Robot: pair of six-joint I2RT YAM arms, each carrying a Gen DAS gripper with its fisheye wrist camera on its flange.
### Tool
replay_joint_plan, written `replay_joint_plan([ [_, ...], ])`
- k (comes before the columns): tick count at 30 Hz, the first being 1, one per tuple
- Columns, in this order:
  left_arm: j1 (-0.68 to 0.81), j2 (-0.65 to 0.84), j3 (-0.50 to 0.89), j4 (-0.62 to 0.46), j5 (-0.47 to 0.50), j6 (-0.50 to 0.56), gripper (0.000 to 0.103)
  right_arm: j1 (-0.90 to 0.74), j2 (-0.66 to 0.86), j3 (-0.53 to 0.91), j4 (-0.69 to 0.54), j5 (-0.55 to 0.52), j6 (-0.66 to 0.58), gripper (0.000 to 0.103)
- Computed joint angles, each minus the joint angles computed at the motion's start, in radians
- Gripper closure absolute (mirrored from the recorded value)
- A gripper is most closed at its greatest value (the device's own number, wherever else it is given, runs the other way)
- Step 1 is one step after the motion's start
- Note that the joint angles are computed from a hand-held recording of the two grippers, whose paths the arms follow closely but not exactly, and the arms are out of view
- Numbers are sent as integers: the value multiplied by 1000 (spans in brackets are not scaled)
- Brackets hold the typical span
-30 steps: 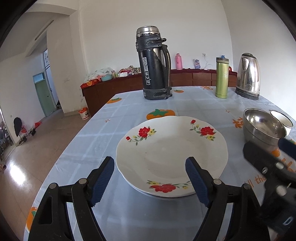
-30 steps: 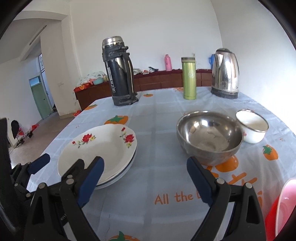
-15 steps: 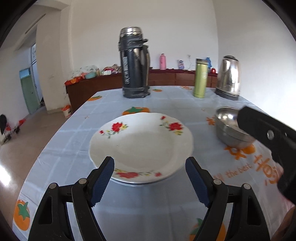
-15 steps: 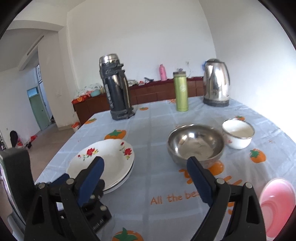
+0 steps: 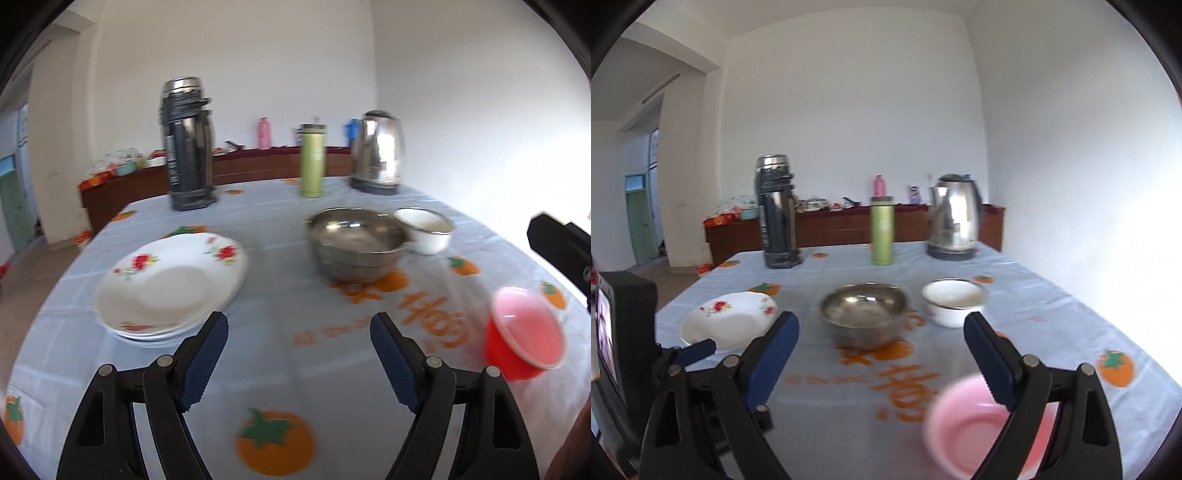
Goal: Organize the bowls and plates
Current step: 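Grasp the rim of the pink-and-red plastic basin with the left tool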
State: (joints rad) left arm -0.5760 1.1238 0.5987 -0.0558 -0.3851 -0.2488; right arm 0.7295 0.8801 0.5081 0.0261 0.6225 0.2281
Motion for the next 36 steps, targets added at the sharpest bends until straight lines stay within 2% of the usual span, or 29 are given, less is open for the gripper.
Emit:
replay_joint_plan([
  [3,-76,36,29,-6,-17,-31,22,-112,-136,-23,-144,-80,11,14],
  [6,-145,81,62,-10,-33,-50,22,-303,-249,-28,-296,-272,43,27],
  [9,-186,121,97,-17,-34,-76,22,-513,-290,-38,-369,-495,43,32],
  [12,-211,151,126,-23,1,-107,22,-632,-307,-48,-409,-629,26,41],
  [14,-236,180,148,-27,7,-121,22,-690,-334,-59,-437,-688,9,41],
  [17,-258,233,187,-36,11,-133,22,-753,-346,-70,-454,-743,-8,42],
  [19,-265,265,214,-45,18,-142,22,-816,-350,-74,-466,-804,-23,49],
  [24,-275,343,280,-73,30,-169,23,-898,-317,-78,-461,-889,-44,50],
  [28,-280,405,331,-109,39,-175,42,-894,-267,-77,-440,-908,-44,57],
  [31,-283,420,341,-115,37,-181,48,-884,-235,-79,-421,-912,-43,62],
  [36,-287,437,352,-119,47,-178,65,-862,-189,-89,-387,-921,-31,68],
])
